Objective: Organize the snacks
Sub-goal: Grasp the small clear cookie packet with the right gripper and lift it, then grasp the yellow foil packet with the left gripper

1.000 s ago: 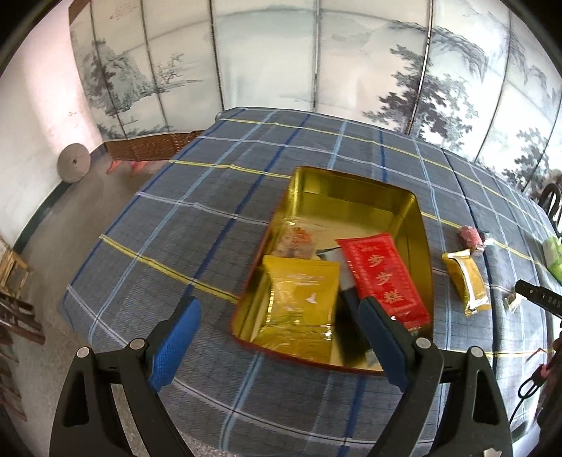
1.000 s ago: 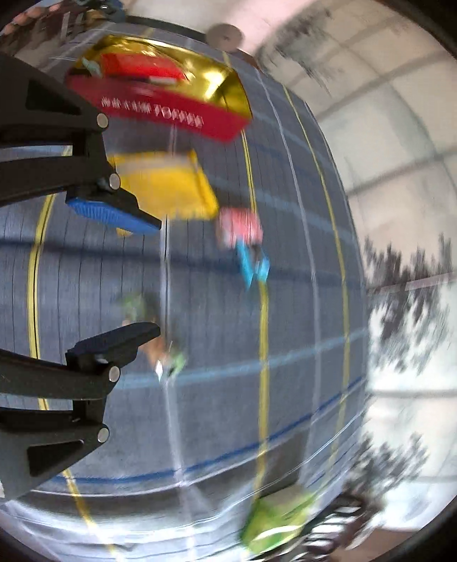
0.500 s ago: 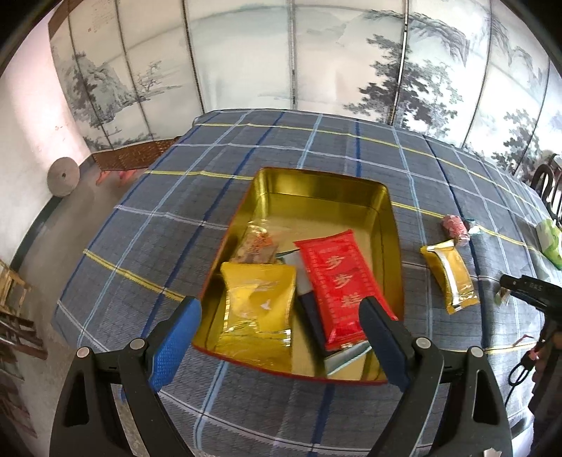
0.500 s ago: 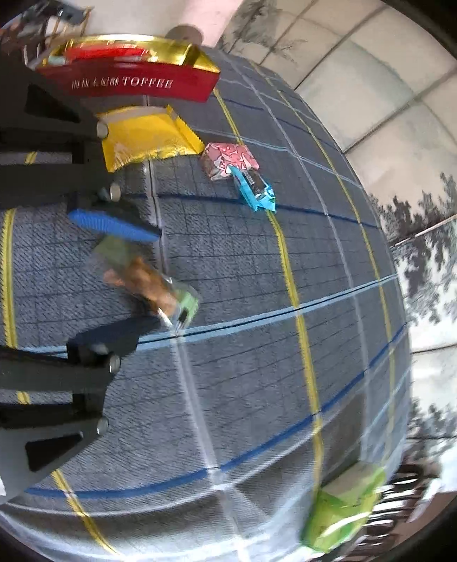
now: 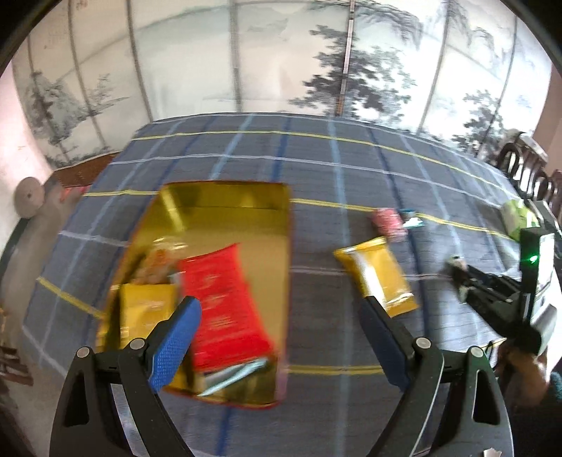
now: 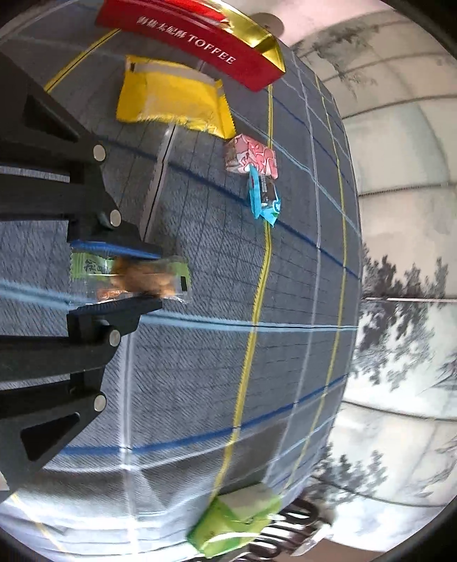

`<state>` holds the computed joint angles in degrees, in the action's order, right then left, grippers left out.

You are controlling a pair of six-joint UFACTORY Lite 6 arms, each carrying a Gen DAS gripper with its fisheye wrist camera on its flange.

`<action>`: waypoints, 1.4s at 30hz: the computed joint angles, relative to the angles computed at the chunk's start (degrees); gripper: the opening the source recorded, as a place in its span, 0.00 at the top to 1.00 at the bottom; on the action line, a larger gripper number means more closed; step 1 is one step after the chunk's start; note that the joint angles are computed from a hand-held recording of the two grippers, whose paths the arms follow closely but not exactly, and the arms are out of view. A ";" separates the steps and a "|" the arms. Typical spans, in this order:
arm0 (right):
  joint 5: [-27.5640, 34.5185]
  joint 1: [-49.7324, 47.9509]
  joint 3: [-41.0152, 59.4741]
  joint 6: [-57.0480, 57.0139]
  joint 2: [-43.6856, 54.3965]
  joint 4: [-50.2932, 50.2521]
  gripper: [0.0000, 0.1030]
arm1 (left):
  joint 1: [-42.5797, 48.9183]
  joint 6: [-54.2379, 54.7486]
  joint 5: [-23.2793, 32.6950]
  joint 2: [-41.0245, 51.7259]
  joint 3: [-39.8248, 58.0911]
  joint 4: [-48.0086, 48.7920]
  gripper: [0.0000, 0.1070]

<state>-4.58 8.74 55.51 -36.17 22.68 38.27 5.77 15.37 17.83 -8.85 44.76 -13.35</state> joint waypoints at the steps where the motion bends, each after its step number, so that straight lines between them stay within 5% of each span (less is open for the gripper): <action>1: -0.68 -0.41 0.11 3.60 0.40 -4.43 0.78 | -1.65 -2.27 -0.44 0.89 0.47 1.04 0.17; 7: -1.46 -5.22 2.03 12.67 2.30 -19.30 0.79 | -9.78 -6.46 -2.94 7.27 4.15 -0.99 0.17; 19: -3.84 -10.58 1.85 44.55 3.11 -55.54 0.79 | -18.22 -37.12 -6.94 19.05 10.77 24.30 0.17; 25: -4.45 -11.78 2.00 55.11 3.43 -66.42 0.79 | -19.42 -43.14 -7.22 21.81 12.02 29.31 0.17; 33: -4.57 -12.03 2.21 58.09 3.58 -69.42 0.78 | -21.81 -58.99 -6.82 27.53 15.96 44.48 0.17; 42: -4.78 -12.04 2.55 60.22 3.97 -71.32 0.78 | -21.53 -65.79 -5.70 32.31 19.21 50.53 0.17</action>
